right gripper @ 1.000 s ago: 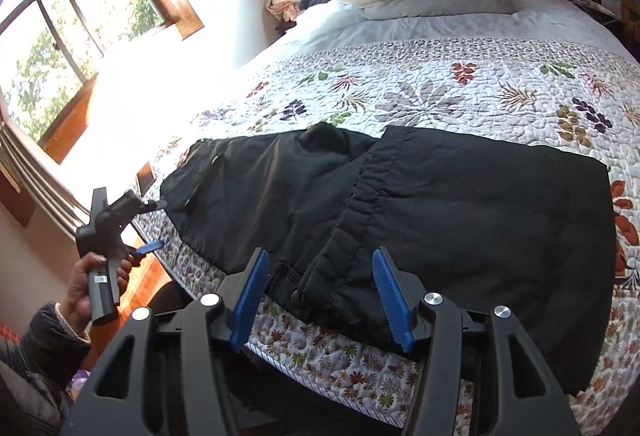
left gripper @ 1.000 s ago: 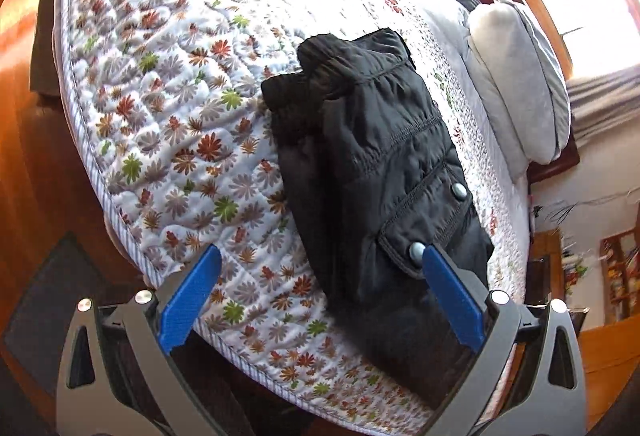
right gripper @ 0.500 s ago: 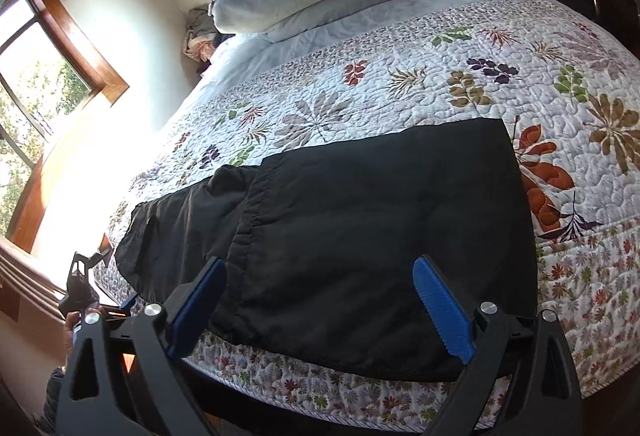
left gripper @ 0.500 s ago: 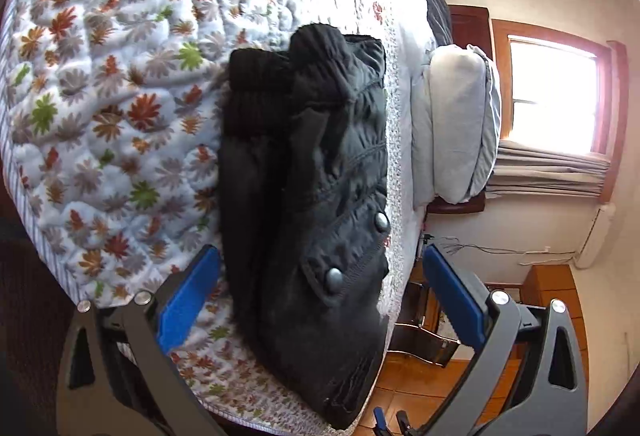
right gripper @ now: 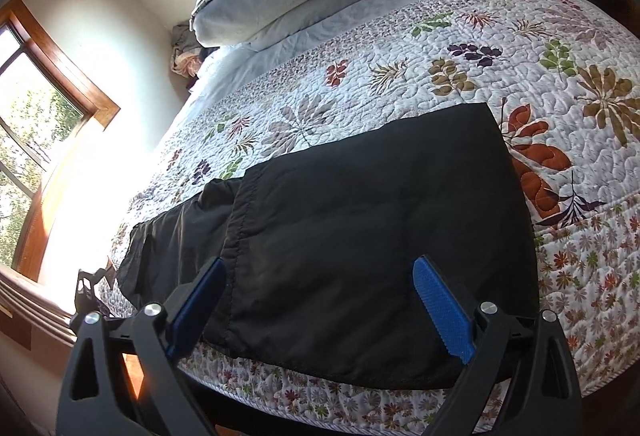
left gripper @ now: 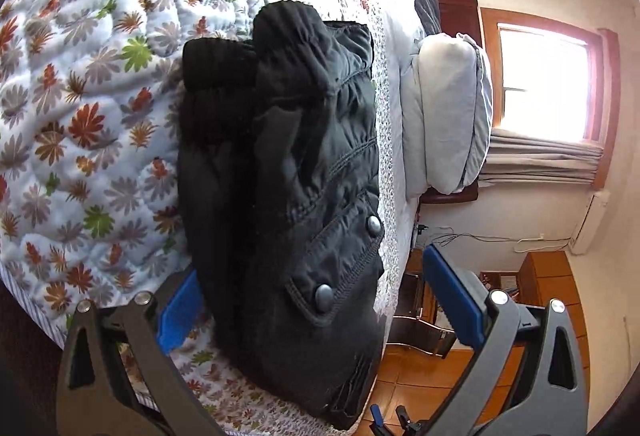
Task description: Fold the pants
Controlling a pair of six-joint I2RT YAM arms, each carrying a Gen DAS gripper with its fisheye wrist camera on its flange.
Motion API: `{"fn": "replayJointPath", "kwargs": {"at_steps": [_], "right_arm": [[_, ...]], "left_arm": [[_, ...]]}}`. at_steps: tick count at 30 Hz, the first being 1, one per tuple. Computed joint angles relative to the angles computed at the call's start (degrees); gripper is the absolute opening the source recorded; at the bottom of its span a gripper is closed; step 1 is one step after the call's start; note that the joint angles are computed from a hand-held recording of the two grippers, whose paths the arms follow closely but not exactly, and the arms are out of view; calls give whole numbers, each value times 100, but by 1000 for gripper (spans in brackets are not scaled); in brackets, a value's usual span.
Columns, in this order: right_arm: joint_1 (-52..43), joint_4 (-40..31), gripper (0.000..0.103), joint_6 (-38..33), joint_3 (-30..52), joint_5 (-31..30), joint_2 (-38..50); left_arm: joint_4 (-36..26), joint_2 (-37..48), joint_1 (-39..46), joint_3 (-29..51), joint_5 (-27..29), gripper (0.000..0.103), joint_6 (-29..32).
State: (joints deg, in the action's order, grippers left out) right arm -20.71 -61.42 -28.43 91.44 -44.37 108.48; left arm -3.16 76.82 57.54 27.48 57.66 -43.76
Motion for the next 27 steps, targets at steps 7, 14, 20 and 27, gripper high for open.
{"fn": "replayJointPath", "kwargs": {"at_steps": [7,14,20,27], "right_arm": [[76,38,95,-59,-71,107,-48],[176,107,95,-78,-212,259,-62],[213,124,95,-81,-259,341,-61],[163,73,95,-75,-191,312,2]], "left_arm": [[1068,144,-166,-316,-80,99,-569],[-111,174,-324,58,-776,39,623],[-188,-71,-222,-20,-792,17,855],[-15,-941,-496,-218,-1117,13,935]]}}
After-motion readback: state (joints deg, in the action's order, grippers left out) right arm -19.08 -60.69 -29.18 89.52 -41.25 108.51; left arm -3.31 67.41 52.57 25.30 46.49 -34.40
